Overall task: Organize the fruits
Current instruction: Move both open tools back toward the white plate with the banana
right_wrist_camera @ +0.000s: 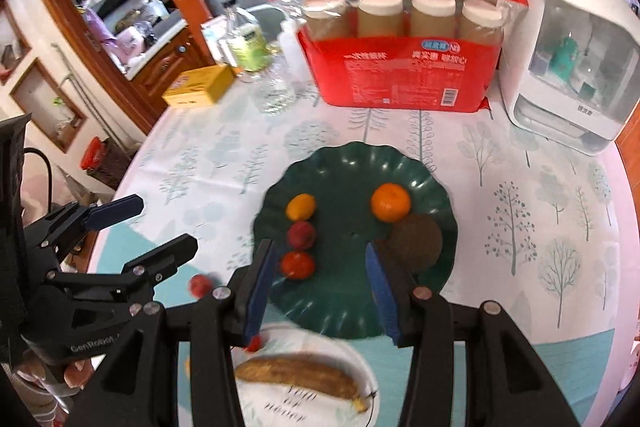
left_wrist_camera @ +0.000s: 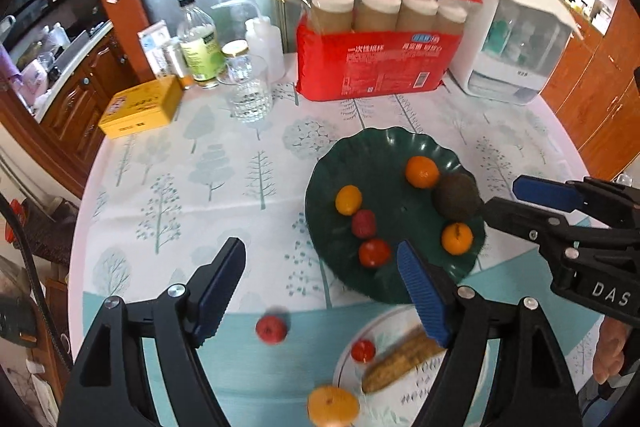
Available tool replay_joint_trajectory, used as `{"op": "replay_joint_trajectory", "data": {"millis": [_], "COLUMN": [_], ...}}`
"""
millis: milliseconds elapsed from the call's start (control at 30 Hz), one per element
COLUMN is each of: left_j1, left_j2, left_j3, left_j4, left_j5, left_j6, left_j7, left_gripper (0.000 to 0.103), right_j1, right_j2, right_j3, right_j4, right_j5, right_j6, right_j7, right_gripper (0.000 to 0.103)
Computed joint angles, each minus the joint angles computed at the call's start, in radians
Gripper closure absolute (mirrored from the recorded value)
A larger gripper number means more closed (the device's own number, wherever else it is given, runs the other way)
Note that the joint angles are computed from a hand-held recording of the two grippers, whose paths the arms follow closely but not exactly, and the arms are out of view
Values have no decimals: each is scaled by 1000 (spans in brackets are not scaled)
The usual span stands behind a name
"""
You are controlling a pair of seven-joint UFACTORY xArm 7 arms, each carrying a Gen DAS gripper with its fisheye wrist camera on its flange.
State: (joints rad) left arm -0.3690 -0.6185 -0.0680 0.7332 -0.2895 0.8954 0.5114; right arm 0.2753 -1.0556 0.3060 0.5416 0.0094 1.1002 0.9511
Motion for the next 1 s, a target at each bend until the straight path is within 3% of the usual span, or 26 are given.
{"op": "replay_joint_trajectory", "data": {"millis": [200,433,633,1000], "left_j1": [24,57,83,123], "left_j2": [-142,-288,-376,-462], "left_j3": [36,71,89,99], "left_j4": [-16,-68,-132,-300], "left_j5": [9,23,40,82], "left_j6": [73,147,172,199], "left_j7": [0,14,35,75], "left_gripper": [21,19,19,19], "right_j1": [48,114,172,289], "right_j2": [-4,2,13,63], "right_j3": [53,101,133,128], "right_j4": [89,127,90,-29], "right_j5": [0,11,33,74], "right_j6": [79,106,75,38], "right_j7": [-22,-88,-122,-152], "right_gripper": [56,56,56,52]}}
